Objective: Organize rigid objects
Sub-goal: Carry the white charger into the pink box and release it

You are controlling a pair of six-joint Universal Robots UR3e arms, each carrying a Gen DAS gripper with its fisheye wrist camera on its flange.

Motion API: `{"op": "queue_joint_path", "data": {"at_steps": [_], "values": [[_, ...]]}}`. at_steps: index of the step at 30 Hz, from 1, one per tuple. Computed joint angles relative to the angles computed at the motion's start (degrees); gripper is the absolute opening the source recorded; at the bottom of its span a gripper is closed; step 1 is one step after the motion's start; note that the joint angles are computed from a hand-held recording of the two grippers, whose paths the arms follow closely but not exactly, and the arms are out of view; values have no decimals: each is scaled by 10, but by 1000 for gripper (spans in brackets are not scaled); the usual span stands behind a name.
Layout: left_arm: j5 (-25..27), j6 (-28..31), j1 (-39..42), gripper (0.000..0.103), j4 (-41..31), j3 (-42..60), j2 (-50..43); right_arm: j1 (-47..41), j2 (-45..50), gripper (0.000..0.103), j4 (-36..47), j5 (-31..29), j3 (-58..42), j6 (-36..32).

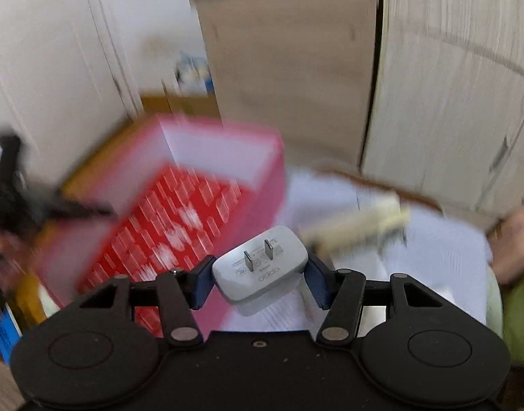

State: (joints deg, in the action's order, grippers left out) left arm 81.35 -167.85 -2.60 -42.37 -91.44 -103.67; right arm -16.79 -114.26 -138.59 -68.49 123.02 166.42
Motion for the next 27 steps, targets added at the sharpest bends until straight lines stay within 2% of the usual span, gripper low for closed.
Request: {"op": "queue_joint_path", "data": {"at_steps": [4,10,13,14,17,22,27], "values": [[-14,4,12,2,3,-5,2,43,55,62,4,31,-82,30],[-20,13,17,2,2,-8,4,139,294,61,85,33,-275,95],[-13,12,11,2,6,-6,1,159,373,61,87,28,-324,121],[-11,12,9,2,6,-6,1,173,394,61,73,3,-334,141],[-18,19,14,2,9,-10,2,230,439,61,49,-87,-361,157],[-32,27,24,2,22,-28,11,223,488,62,58,-75,-404,194],[-31,42,22,2,29,-34,14,228,498,64,22,-105,-407,206]]}}
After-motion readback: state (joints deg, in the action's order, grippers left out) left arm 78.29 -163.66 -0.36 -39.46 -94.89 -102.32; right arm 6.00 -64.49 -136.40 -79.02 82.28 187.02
